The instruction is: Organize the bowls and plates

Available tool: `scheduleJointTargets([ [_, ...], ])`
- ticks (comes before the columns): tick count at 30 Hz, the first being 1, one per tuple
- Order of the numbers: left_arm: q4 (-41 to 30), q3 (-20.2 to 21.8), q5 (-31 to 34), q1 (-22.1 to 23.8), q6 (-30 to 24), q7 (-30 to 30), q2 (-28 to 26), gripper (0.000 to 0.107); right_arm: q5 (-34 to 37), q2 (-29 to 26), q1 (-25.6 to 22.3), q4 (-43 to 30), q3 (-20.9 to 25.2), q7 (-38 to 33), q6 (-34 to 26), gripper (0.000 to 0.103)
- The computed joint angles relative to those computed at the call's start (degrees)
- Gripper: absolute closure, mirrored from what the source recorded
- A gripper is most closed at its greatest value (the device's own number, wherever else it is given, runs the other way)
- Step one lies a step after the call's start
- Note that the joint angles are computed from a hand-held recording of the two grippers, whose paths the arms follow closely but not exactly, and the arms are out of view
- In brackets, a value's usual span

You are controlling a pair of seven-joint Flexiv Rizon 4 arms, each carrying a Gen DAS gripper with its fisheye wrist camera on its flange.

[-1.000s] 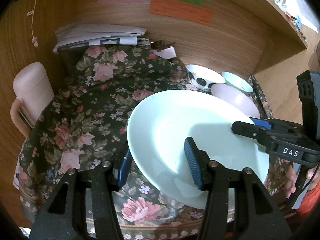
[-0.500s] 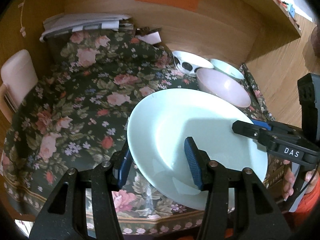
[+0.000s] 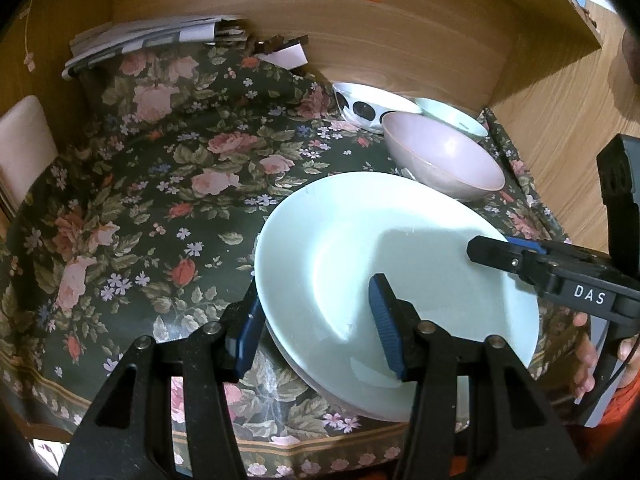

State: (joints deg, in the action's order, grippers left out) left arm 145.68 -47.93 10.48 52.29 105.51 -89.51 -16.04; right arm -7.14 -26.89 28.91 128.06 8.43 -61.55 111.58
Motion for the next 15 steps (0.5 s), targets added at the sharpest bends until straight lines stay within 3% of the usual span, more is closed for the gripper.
scheduleJointTargets([
  [10,-2.05,7.36,-0.48,-6.31,-0.13,1.21,-0.55,0.056,-2.62,-1.31,-3.23,-0.72,2.84,1.42,0.06,0.067],
  [15,-2.27,2.98,-2.42,-2.42,-2.68,2.36,-2.28,0.056,-2.15,-1.2,-1.61,-0.54,1.41,0.93,0.24,0.067],
])
